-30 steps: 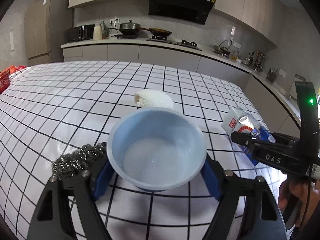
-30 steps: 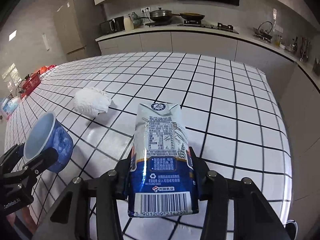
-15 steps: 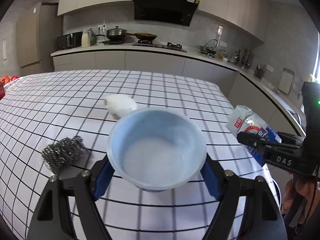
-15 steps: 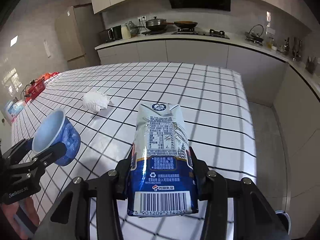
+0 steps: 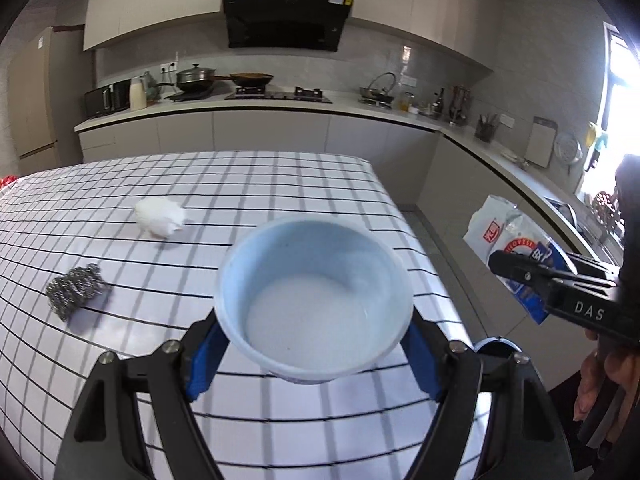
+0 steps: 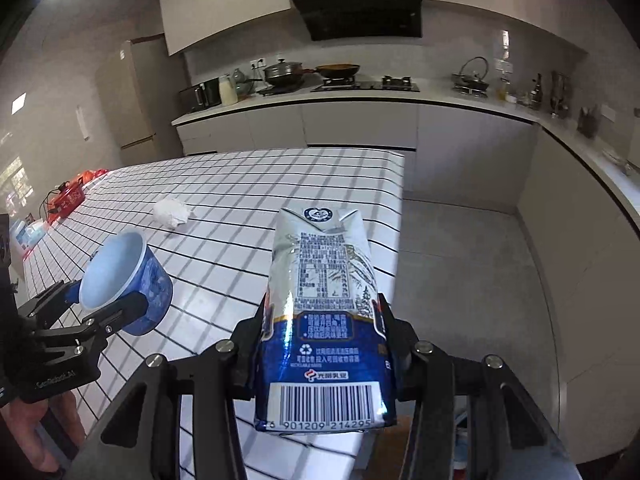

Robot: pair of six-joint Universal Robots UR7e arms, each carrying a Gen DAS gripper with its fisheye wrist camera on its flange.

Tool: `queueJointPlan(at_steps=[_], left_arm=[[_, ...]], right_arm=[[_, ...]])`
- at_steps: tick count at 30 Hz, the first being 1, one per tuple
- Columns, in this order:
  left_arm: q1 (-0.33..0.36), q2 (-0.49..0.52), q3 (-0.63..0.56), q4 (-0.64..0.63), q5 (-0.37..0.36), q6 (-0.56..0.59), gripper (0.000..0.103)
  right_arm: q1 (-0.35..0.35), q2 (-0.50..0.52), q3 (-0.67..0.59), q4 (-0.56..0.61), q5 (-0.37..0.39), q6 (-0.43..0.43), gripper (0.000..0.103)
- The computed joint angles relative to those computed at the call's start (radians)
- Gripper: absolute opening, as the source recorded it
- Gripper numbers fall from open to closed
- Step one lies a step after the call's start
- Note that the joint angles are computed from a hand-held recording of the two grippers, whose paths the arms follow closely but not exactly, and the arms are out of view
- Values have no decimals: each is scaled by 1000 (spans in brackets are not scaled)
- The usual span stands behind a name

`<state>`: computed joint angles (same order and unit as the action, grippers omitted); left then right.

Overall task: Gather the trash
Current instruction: 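Carry the milk carton and blue bowl with both tools over the black bucket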

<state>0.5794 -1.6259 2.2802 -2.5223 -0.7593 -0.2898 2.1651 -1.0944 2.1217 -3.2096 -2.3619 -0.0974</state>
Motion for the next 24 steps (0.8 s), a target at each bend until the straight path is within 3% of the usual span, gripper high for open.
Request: queueJointPlan(at_steps=[15,24], left_arm=[[-177,150,23,-21,-79,-145,79],[-231,320,9,-117,-184,-161,79]], right_arm=[[-40,-366,244,83,-73,25,48],[-141,-624,368,193,-63,-16,48]])
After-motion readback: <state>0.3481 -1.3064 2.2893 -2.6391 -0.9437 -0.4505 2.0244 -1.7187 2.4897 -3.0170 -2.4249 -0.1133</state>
